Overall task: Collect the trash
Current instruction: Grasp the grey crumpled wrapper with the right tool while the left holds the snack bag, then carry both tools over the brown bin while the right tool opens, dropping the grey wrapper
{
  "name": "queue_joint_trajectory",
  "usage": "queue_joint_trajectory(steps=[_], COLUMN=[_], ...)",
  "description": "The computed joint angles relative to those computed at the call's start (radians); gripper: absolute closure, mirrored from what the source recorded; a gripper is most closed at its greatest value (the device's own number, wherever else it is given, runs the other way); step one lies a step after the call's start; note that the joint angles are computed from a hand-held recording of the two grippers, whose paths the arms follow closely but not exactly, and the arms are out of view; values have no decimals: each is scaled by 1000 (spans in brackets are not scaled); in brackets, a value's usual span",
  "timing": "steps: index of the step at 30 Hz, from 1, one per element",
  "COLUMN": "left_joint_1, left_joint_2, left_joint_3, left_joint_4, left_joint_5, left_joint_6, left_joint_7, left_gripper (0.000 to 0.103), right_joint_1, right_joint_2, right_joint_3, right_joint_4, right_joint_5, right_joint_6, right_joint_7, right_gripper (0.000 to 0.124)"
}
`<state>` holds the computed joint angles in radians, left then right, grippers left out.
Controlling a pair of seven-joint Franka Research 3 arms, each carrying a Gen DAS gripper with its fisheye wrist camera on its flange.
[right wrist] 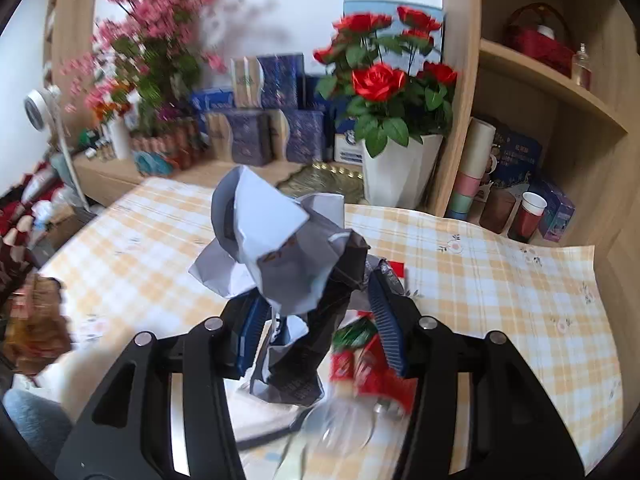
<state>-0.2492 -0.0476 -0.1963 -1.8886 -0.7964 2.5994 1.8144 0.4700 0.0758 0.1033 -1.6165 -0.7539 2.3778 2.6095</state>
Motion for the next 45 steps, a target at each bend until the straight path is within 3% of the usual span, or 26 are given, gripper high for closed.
queue_joint_trajectory(steps=[5,12,20,25,31,36,42,45], left_joint_1=[-16,-65,-124,-151,-168,-170,-170,-171], left_joint_2=[-74,-180,-279,-318,-331,-327,-321,-320], left_joint_3=[10,48,90,109,125,130,131,128], left_joint_4=[-78,-187,-289,-322,-334,-333,-331,-334], left_joint_5=[-27,-22,-14,-8,6,18,17,18], left_joint_6=[-4,-19,-24,-26,-31,-42,-48,-51], left_joint_7=[23,45,58,54,37,32,37,47], left_gripper=[39,39,39,39,39,39,39,39], right_joint_1=[2,-15,13,58,98,117,124,120], right_joint_2=[-150,-298,-365,-354,-300,-270,-240,-249], right_joint_3=[58,179,260,264,243,212,198,197], right_joint_4=[-178,-364,-471,-492,-470,-489,-485,-496], right_joint_5=[-2,97,315,474,614,729,784,779], right_joint_6=[51,88,118,117,43,60,64,81], right_joint_7=[101,174,164,108,25,-12,-27,-6], right_gripper=[72,72,72,72,71,70,58,46])
